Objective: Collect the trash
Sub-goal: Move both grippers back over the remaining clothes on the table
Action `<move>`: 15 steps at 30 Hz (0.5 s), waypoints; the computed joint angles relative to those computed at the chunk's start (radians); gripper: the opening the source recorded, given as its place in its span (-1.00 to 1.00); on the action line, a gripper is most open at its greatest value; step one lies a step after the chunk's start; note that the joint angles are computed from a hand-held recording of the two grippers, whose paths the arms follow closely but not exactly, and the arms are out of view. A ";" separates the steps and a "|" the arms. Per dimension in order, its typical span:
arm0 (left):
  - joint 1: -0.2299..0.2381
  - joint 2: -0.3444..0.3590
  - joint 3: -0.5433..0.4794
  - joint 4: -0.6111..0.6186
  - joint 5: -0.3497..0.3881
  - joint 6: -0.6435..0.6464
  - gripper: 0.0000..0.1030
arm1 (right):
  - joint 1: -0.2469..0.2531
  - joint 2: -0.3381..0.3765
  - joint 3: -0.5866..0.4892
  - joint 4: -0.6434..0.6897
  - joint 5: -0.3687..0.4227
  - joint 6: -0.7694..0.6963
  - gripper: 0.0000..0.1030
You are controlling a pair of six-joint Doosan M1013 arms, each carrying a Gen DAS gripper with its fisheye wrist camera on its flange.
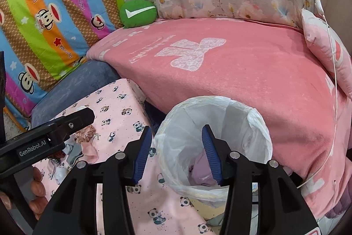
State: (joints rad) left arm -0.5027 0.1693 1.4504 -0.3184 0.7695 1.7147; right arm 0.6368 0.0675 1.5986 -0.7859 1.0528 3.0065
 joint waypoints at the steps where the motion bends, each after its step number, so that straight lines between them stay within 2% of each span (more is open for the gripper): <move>1: 0.008 -0.004 0.008 0.019 -0.004 -0.019 0.52 | 0.005 0.008 -0.008 0.004 -0.003 -0.008 -0.04; 15: 0.117 -0.034 0.093 0.196 0.000 -0.193 0.52 | 0.055 0.124 -0.127 0.090 -0.048 -0.148 -0.03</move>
State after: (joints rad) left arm -0.3862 0.1352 1.5436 -0.1226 0.7696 1.5213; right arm 0.6916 0.1919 1.4720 -0.6957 1.0049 2.8586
